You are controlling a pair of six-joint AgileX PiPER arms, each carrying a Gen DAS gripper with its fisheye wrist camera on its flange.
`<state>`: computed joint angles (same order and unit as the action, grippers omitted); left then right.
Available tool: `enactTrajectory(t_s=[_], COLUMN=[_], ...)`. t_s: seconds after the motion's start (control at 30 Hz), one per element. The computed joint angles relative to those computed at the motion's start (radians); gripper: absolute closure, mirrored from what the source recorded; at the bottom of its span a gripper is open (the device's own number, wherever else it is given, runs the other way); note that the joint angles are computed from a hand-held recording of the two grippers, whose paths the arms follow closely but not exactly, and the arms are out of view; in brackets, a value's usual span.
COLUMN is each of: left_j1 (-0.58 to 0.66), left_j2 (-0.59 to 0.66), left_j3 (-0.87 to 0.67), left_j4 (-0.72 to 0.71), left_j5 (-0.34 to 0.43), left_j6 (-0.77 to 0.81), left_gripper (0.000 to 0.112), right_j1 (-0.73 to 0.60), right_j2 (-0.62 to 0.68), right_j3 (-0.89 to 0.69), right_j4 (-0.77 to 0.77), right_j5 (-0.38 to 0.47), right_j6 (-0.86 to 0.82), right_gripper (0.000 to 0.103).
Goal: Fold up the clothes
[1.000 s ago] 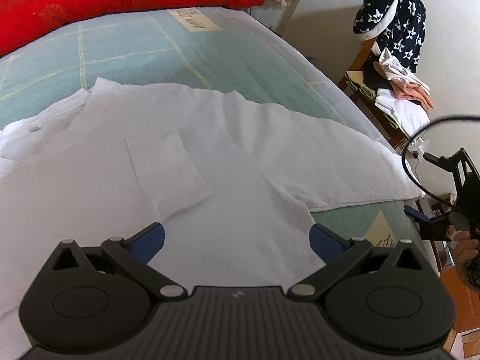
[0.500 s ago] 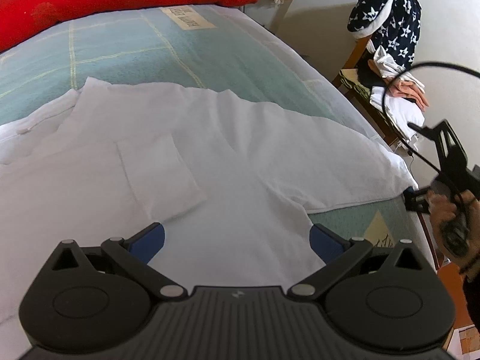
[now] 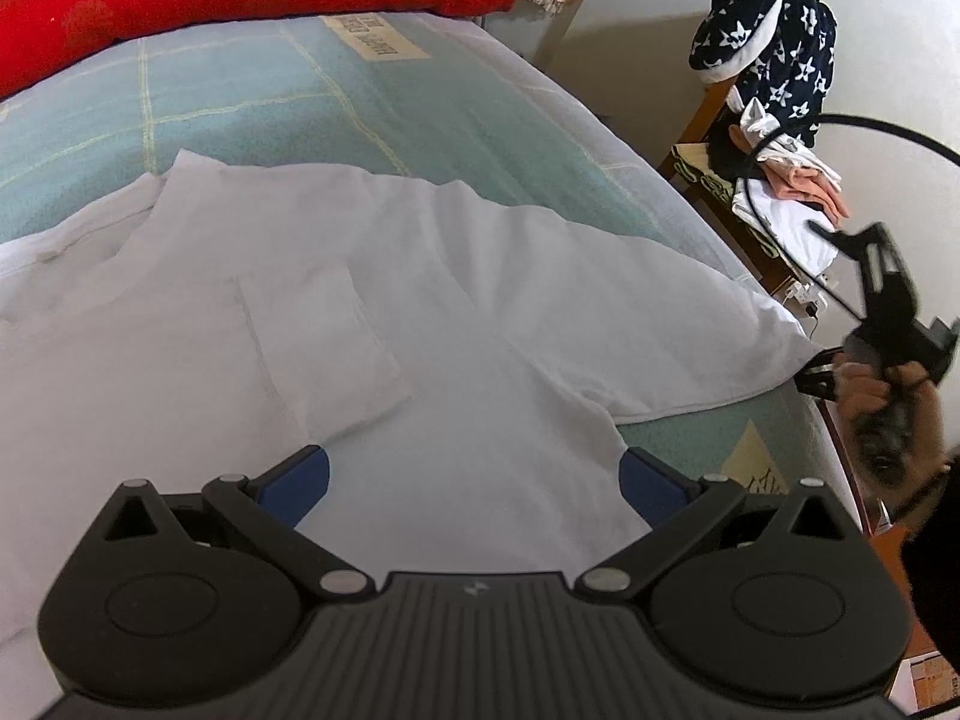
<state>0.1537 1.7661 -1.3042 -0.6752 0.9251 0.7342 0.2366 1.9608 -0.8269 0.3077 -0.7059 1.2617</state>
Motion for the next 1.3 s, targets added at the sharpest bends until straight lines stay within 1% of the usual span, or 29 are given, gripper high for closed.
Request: enactTrajectory(t_s=[0.03,0.07,0.17,0.23,0.33,0.47,0.53,0.83,1.03,1.23,1.3], left_j1=[0.001,-0.002,0.005,0.013,0.026,0.047,0.056,0.161,0.239,0.342,0.375], left_j2=[-0.002,-0.001,-0.010,-0.017,-0.026,-0.045,-0.057,-0.121,-0.157,-0.180,-0.183], left_j3=[0.003,0.001,0.006,0.012,0.019,0.031,0.040,0.085,0.099,0.114,0.112], left_j4=[0.003,0.010,0.009,0.005,0.005,0.002,0.002,0.002,0.064,0.076,0.079], left_j5=[-0.002,-0.004,-0.005,-0.007,-0.007,-0.005,-0.005,0.013,0.050,0.101,0.119], left_j6=[-0.005,-0.016,-0.012,-0.005,-0.003,0.004,0.015,0.087,0.175,0.287,0.307], left_gripper=[0.010,0.010,0.010,0.010,0.010,0.010,0.010,0.010,0.010,0.010,0.010], right_j1=[0.004,0.005,-0.014,-0.022,-0.029,-0.038,-0.031,0.053,0.127,0.205,0.228], right_j2=[0.001,0.005,0.017,0.015,-0.005,-0.009,-0.016,-0.015,0.011,0.066,0.083], right_j3=[0.025,0.037,0.010,0.013,0.010,-0.005,-0.019,-0.158,-0.267,-0.410,-0.468], right_j4=[-0.024,-0.039,-0.083,-0.123,-0.191,-0.288,-0.311,-0.393,-0.436,-0.446,-0.464], right_j5=[-0.062,-0.096,-0.057,-0.096,-0.115,-0.160,-0.160,-0.066,0.018,0.116,0.174], right_j6=[0.056,0.083,0.092,0.102,0.092,0.173,0.189,0.240,0.273,0.275,0.276], right_gripper=[0.000,0.000,0.000,0.000,0.000,0.000,0.000,0.000,0.000,0.000,0.000])
